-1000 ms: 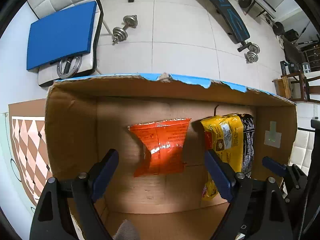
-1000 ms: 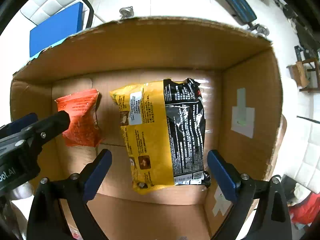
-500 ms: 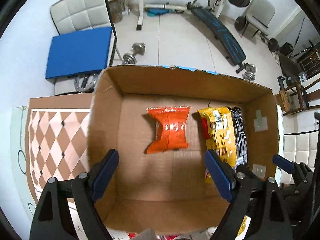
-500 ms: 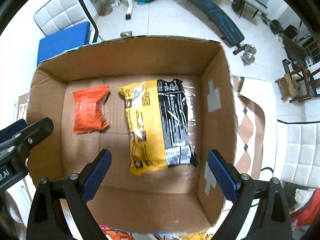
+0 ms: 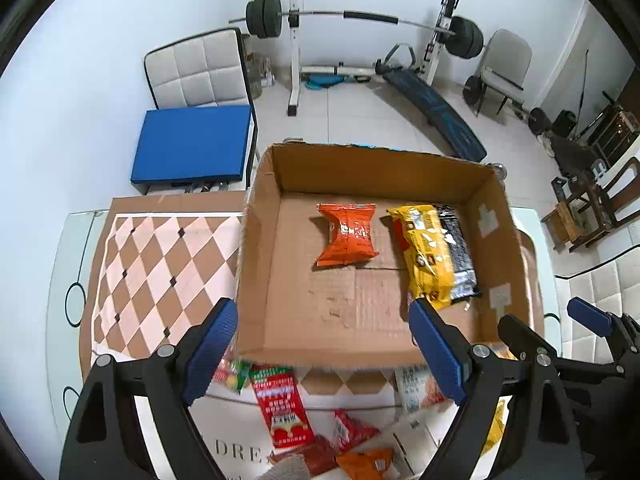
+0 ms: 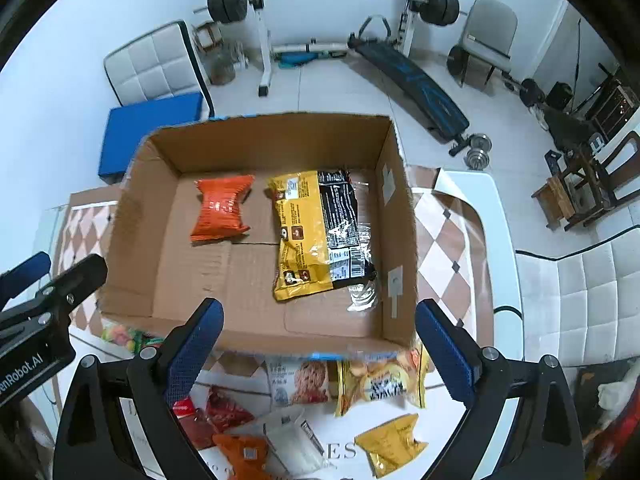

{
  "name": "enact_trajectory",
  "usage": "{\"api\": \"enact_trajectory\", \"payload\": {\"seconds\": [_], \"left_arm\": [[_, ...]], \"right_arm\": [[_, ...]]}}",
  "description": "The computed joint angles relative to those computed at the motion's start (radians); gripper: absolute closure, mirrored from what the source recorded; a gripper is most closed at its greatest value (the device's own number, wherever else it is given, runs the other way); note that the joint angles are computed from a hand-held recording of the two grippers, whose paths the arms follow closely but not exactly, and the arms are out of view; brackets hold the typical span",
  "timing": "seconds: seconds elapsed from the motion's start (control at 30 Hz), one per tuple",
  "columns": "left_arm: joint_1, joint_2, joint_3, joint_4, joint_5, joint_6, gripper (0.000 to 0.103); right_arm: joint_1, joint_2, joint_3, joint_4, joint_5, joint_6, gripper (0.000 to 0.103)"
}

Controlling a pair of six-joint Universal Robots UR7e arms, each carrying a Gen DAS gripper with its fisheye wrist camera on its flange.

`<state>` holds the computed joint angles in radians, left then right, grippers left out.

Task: Organize snacks
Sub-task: 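Open both tools to drop the packets in the box and withdraw, then grasp the dark red packet with the left tool while the right tool grasps the white packet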

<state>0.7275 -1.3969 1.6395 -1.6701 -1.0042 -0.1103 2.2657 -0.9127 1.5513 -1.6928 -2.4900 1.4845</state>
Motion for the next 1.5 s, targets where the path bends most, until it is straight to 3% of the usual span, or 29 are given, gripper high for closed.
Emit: {"api": "enact_trajectory", "payload": {"seconds": [0.3,0.43,0.53,0.63,0.87,0.97,1.13,1.23,1.33,1.4,1.43,1.47,1.5], "left_arm": [[-0.056,-0.118,0.015,0.065,-0.024,-0.023,0.016],[-0.063,-0.161,0.022,0.116,-0.035,-0.053,0.016],[-0.041,-0.186,0.027,0.176,-0.056,-0.086,0.015],[-0.003,-0.206,0.052,0.242,-0.072,-0.106,0.007],[0.117,-0.248,0.158,0.322,-0.031,-0.167,0.007],[0.148,-0.264,0.217,0.307,0.010,-0.102,0.007],[0.123,-0.290,0.355,0.214,0.115,0.195,0.007],[0.112,-0.287,0.411,0.199,0.110,0.357,0.007],[0.106,-0.275,0.439,0.220,0.099,0.436,0.007],[0.096,-0.282,0.469,0.215,0.099,0.477,0.007],[0.093,-0.284,0.480,0.215,0.097,0.484,0.011],[0.093,-0.285,0.488,0.218,0.089,0.485,0.028],[0.095,-0.278,0.491,0.237,0.088,0.464,0.037]], "right_arm": [[0.110,0.008,-0.046,0.075,0.004,0.126,0.004],[0.137,0.006,-0.032,0.052,0.036,0.155,0.004],[0.141,0.002,0.014,-0.021,0.090,0.149,0.004],[0.130,-0.005,0.090,-0.123,0.170,0.147,0.004],[0.033,0.019,0.298,-0.432,0.366,0.051,0.004],[-0.013,0.051,0.352,-0.531,0.423,-0.003,0.005],[-0.060,0.103,0.364,-0.569,0.473,-0.081,0.012],[-0.077,0.125,0.357,-0.562,0.496,-0.120,0.013],[-0.093,0.145,0.354,-0.565,0.521,-0.160,0.016],[-0.102,0.158,0.352,-0.568,0.535,-0.186,0.028],[-0.104,0.167,0.356,-0.571,0.543,-0.189,0.033],[-0.107,0.171,0.360,-0.577,0.548,-0.191,0.036],[-0.104,0.172,0.361,-0.582,0.543,-0.188,0.038]]}}
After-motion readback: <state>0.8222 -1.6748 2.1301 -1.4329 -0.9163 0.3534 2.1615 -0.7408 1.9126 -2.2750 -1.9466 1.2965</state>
